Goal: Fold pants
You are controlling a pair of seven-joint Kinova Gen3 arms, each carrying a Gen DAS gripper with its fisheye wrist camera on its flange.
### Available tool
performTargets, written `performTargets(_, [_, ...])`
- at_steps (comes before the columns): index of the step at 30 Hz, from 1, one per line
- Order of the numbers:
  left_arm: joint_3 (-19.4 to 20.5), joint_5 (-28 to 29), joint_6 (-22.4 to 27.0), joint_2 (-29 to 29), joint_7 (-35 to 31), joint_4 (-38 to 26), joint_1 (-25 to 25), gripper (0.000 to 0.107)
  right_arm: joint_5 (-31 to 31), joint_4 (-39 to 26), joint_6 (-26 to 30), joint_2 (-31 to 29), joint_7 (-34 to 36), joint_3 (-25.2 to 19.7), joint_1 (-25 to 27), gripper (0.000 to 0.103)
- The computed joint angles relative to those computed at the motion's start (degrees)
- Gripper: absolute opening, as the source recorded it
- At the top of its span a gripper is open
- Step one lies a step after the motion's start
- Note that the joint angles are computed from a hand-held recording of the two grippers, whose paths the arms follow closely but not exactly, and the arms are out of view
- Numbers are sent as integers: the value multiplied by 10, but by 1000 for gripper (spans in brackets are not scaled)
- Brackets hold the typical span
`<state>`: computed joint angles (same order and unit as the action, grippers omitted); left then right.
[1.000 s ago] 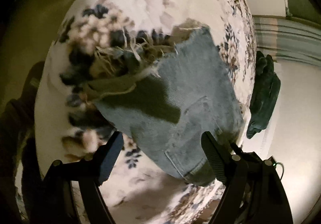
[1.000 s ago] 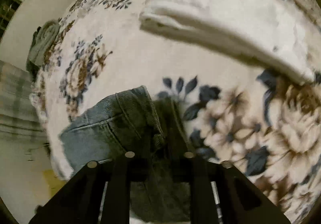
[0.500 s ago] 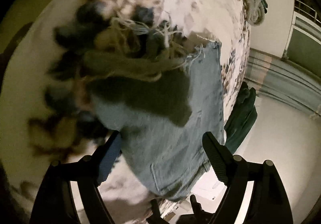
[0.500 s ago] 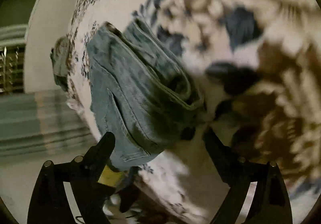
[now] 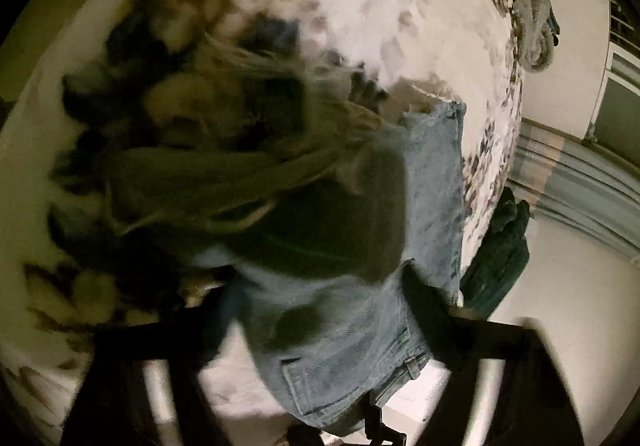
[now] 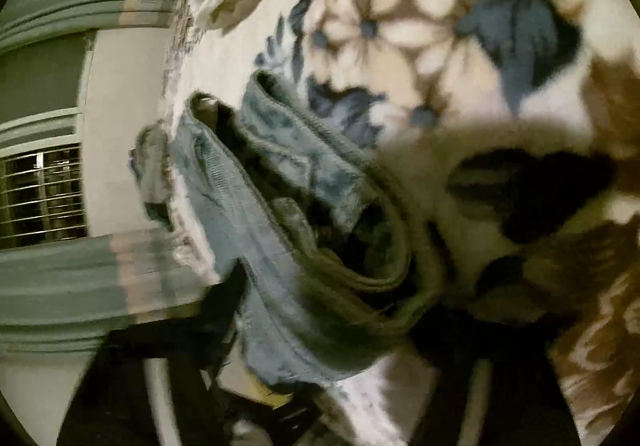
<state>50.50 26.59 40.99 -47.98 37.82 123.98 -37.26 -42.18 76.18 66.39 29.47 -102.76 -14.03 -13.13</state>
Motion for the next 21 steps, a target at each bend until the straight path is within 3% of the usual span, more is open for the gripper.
performTargets(1, [-2, -7, -1, 6, -12, -1, 5, 33, 3, 4, -6, -4, -6, 2, -5, 48])
performTargets(3, [-11, -29, 8, 18, -35, -12, 10, 27, 11, 3, -12, -10, -16, 5, -12, 40])
performTargets(10, [-70, -117, 67, 82, -116, -94, 52, 23, 41, -37, 0, -31, -85, 13, -39, 30])
performTargets(15, [-131, -180, 125, 176, -185, -190, 116, 23, 51, -147, 68, -19, -151, 14, -43, 29])
performTargets(18, [-181, -221, 138, 244, -245, -256, 167, 23, 58, -227, 103, -3, -174, 13, -44, 29])
performTargets(21, [-226, -247, 120, 310, -310, -322, 206, 23, 54, -307, 108, 16, -196, 26, -49, 28])
